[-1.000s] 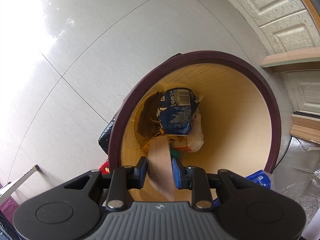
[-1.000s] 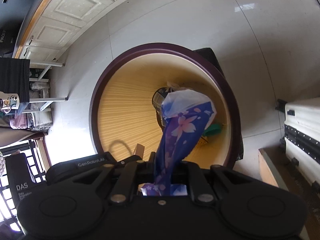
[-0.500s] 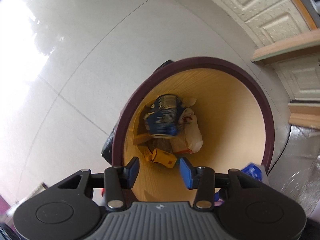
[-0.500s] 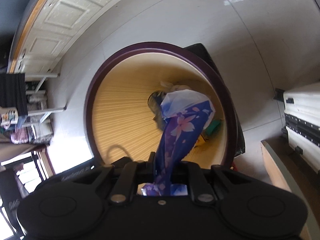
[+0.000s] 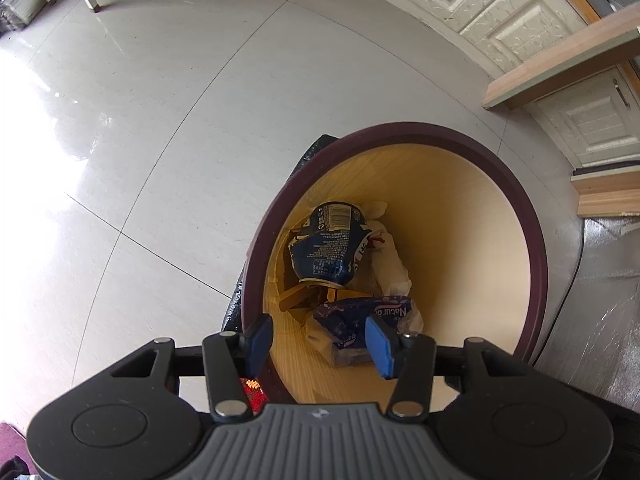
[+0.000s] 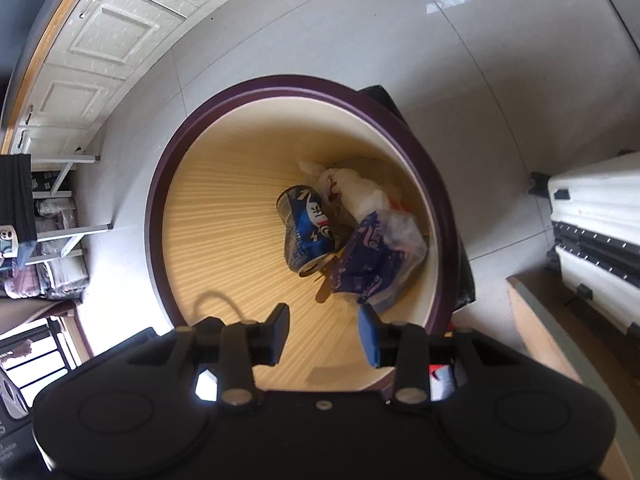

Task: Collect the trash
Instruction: 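Open both tools to drop the bag and strip into the wastebasket, then raise both open tools and move them back toward the table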

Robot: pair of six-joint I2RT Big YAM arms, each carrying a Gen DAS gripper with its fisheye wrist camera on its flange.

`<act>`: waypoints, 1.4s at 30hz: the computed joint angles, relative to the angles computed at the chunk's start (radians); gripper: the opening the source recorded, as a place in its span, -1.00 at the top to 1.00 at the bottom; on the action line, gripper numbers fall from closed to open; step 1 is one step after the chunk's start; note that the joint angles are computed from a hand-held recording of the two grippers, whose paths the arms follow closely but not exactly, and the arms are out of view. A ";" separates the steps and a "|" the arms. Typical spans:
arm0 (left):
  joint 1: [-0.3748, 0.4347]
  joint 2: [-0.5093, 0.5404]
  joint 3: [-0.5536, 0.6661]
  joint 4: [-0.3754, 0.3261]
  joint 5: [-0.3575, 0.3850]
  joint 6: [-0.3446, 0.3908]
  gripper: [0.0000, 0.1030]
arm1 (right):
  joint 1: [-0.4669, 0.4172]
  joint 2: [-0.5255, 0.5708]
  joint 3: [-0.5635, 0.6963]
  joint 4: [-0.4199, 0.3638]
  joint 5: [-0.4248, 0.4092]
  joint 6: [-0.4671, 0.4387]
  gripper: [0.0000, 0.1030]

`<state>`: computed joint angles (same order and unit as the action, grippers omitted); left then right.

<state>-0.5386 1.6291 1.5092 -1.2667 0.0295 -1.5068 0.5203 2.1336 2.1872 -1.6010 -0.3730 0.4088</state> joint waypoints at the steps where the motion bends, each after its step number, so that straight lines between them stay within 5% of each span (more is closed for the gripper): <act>1: -0.001 0.002 0.003 -0.003 -0.001 0.006 -0.01 | 0.001 -0.001 0.003 -0.001 0.009 -0.007 0.25; 9: -0.007 -0.005 0.025 -0.043 -0.019 0.030 -0.05 | 0.006 -0.013 0.036 -0.010 0.042 -0.118 0.06; 23: -0.039 -0.057 0.089 -0.142 -0.095 0.122 -0.91 | 0.016 -0.071 0.067 -0.038 0.188 -0.229 -0.55; 42: -0.134 -0.154 0.122 -0.262 -0.183 0.181 -1.00 | 0.030 -0.245 -0.055 0.039 0.309 -0.377 -1.00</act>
